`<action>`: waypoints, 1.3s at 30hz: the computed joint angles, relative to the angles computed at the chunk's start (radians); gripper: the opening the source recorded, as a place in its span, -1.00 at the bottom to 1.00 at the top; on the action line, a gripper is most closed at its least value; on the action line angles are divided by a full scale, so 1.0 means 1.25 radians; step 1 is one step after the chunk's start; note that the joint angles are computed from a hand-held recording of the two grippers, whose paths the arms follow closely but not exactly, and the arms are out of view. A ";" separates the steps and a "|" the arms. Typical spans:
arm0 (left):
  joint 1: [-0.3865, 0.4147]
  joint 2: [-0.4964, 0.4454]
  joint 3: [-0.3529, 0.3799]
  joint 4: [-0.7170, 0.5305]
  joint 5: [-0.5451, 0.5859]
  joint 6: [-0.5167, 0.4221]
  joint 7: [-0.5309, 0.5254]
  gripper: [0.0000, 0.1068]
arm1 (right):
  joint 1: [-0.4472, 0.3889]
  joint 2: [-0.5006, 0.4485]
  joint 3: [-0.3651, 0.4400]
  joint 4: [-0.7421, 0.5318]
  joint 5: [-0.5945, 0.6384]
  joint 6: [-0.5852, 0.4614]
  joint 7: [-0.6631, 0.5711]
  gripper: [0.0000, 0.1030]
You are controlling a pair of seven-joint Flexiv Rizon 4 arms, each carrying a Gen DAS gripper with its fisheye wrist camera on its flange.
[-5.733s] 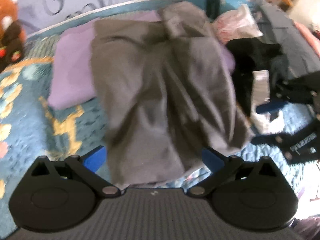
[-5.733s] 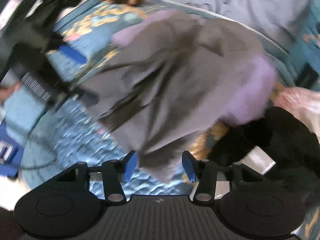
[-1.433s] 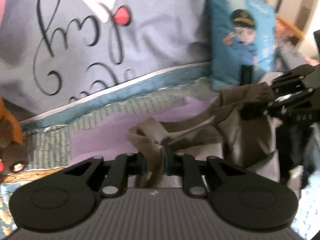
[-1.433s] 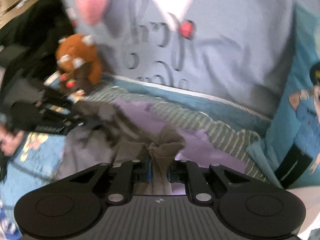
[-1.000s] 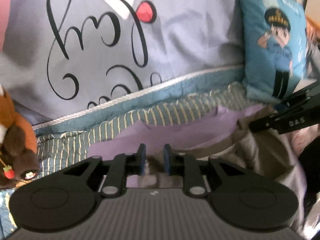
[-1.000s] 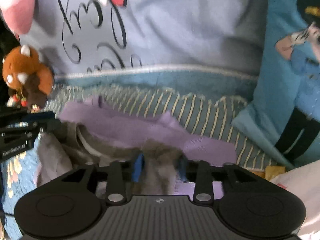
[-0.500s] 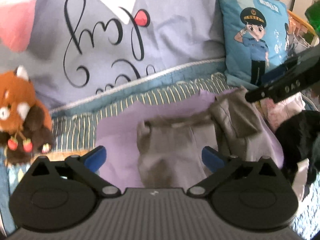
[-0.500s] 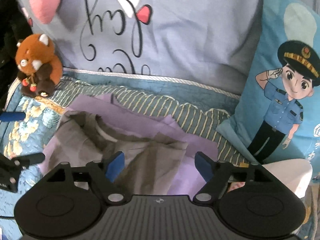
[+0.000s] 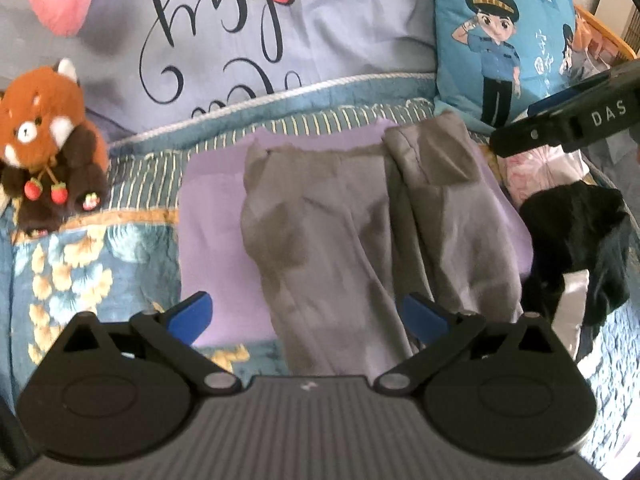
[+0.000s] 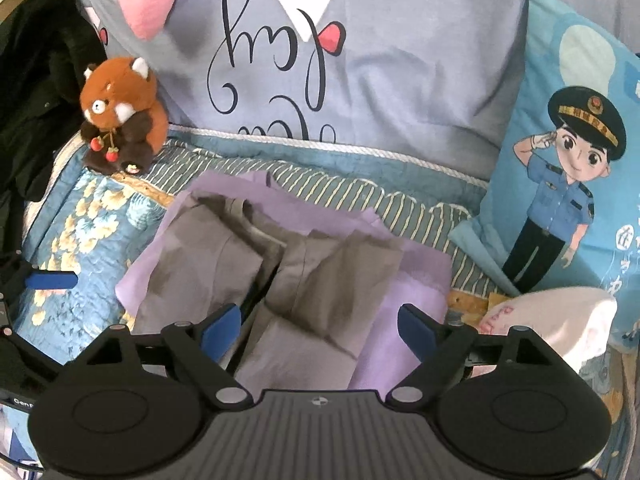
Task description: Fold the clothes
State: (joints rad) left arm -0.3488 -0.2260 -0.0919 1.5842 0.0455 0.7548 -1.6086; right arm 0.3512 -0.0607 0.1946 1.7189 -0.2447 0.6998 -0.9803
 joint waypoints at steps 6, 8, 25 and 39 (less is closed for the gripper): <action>-0.010 0.026 0.000 0.027 0.012 -0.017 -0.038 0.92 | 0.005 0.022 0.010 0.018 0.008 -0.012 -0.009 0.67; -0.011 0.033 -0.001 0.032 0.016 -0.023 -0.052 0.92 | 0.007 0.027 0.012 0.021 0.005 -0.014 -0.011 0.67; -0.002 0.075 -0.005 0.075 0.044 -0.065 -0.085 0.92 | 0.020 0.049 0.024 0.035 0.035 -0.023 -0.003 0.73; 0.028 0.116 0.011 0.186 0.087 -0.056 -0.151 0.92 | 0.014 0.210 0.051 0.306 0.263 0.137 0.059 0.75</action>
